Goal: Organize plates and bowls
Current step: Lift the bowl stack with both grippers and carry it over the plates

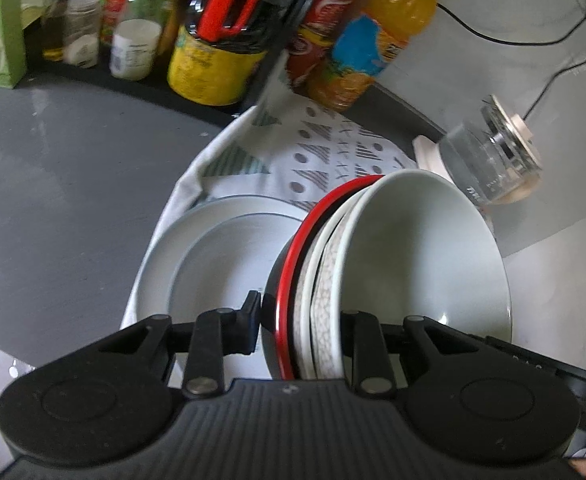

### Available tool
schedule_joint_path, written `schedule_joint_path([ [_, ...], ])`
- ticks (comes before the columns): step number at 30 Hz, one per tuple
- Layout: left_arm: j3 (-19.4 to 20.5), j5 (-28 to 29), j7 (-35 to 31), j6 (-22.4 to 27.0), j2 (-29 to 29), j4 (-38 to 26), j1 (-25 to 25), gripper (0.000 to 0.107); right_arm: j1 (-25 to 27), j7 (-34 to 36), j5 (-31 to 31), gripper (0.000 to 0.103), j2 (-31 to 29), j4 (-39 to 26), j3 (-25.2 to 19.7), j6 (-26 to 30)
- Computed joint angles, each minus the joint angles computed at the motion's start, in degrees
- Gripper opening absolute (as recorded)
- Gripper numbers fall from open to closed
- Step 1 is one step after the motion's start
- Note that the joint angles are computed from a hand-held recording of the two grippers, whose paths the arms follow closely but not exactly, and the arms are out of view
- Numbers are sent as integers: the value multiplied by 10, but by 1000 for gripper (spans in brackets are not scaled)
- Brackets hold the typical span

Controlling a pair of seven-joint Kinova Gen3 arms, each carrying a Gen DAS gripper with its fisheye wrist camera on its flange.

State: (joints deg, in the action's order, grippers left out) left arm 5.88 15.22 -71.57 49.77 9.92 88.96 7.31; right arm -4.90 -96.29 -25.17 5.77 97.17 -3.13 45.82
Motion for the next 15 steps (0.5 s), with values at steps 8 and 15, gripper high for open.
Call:
schedule_joint_path([
  [8, -7, 2, -4, 2, -3, 14, -13, 25, -13, 0, 3, 30, 19, -12, -10, 4],
  [15, -9, 5, -6, 5, 2, 18, -21, 25, -22, -8, 11, 30, 32, -21, -16, 8],
])
